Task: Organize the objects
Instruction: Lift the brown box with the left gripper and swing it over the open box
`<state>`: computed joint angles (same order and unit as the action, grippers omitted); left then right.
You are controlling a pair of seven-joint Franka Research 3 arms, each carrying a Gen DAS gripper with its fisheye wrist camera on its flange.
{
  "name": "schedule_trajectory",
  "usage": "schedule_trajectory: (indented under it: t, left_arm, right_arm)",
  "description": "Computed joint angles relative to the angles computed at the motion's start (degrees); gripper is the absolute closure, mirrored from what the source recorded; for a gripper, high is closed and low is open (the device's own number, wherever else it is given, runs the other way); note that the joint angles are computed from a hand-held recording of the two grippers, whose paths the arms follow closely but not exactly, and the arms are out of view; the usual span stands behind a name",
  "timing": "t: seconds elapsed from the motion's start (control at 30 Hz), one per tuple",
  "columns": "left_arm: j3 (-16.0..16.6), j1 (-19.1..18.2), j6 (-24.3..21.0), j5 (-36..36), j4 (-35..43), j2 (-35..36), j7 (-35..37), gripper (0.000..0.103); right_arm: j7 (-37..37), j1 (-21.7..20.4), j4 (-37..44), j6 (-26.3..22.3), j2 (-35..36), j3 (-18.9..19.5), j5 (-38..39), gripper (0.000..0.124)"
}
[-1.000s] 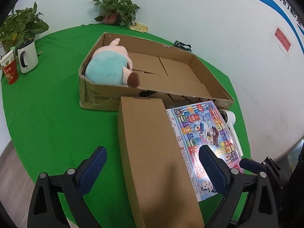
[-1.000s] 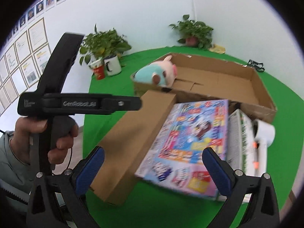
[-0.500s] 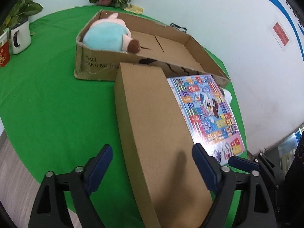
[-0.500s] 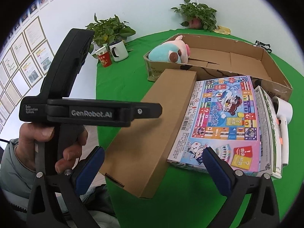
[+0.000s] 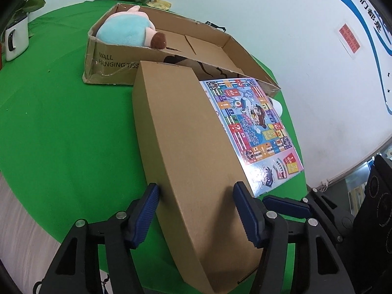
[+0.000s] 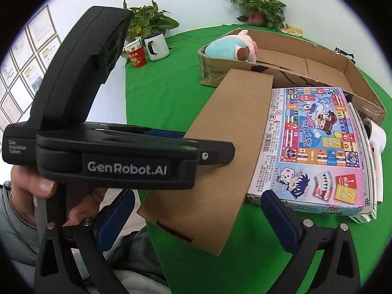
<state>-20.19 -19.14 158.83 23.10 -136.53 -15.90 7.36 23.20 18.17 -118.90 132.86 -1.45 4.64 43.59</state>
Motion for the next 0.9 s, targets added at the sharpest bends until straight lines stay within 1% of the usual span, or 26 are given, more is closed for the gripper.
schedule_trajectory:
  t: [0.13, 0.17, 0.23, 0.27, 0.3, 0.37, 0.4, 0.47, 0.57, 0.63, 0.77, 0.8, 0.83, 0.87, 0.9]
  left_arm:
    - [-0.9, 0.2, 0.5, 1.0, 0.0, -0.1, -1.7, 0.042]
    - [-0.8, 0.3, 1.4, 1.0, -0.5, -0.1, -2.4, 0.042]
    - [-0.5, 0.5, 3.9, 0.5, -2.1, -0.7, -4.4, 0.039]
    - [-0.5, 0.7, 4.5, 0.3, -2.8, -1.2, -5.1, 0.036]
    - [-0.9, 1.4, 4.0, 0.7, -3.0, -1.5, -6.2, 0.033]
    - [-1.3, 2.5, 3.1, 1.6, -3.4, -2.0, -7.9, 0.030]
    - [-1.4, 2.9, 3.0, 2.1, -3.4, -2.1, -8.7, 0.030]
    - [-0.7, 2.9, 4.6, 1.8, -4.1, -1.8, -9.3, 0.028]
    - [-0.1, 3.0, 7.4, 0.9, -5.2, -1.6, -10.0, 0.027]
    - [0.3, 2.7, 8.2, 0.2, -5.4, -1.4, -9.5, 0.027]
    - [1.4, 1.6, 11.8, -3.0, -7.0, -1.0, -8.8, 0.023]
    - [1.2, 1.9, 13.2, -3.3, -7.2, -0.6, -9.1, 0.023]
    - [0.9, 2.4, 14.4, -3.2, -7.4, -0.5, -9.3, 0.023]
    - [0.5, 2.6, 13.9, -3.2, -7.1, -0.2, -9.2, 0.022]
    - [0.5, 2.4, 12.4, -3.3, -6.1, 0.2, -8.4, 0.022]
  right_arm:
    - [0.8, 0.0, 0.5, -0.3, 0.8, 0.1, -1.3, 0.022]
    - [1.1, 0.0, 0.8, -0.3, 1.2, 0.2, -1.6, 0.022]
    - [1.8, 0.1, 1.0, 0.0, 1.7, 0.4, -2.5, 0.024]
    - [2.2, 0.1, 1.0, 0.4, 1.8, 0.5, -2.9, 0.026]
    - [2.1, 0.1, 1.1, 0.3, 2.0, 0.5, -2.9, 0.027]
    - [1.5, 0.2, 0.8, 0.5, 1.9, 0.7, -2.7, 0.029]
    - [1.1, 0.3, 0.3, 1.4, 1.6, 0.8, -2.8, 0.029]
    - [0.5, 0.4, 0.2, 1.6, 1.6, 0.8, -2.5, 0.030]
    - [0.1, 0.0, 1.2, -0.3, 2.2, 0.5, -2.1, 0.031]
    - [0.3, -0.3, 1.8, -1.7, 2.5, 0.3, -1.4, 0.033]
    - [1.6, -1.3, 4.2, -6.3, 3.8, -0.1, 0.1, 0.039]
    - [1.9, -1.6, 4.5, -7.2, 3.9, -0.1, 0.6, 0.041]
    - [1.9, -1.9, 4.4, -7.3, 3.8, -0.2, 1.4, 0.058]
    - [2.6, -2.3, 5.3, -8.7, 4.2, -0.4, 2.4, 0.070]
    - [3.5, -2.7, 6.4, -10.3, 4.9, -0.5, 2.8, 0.073]
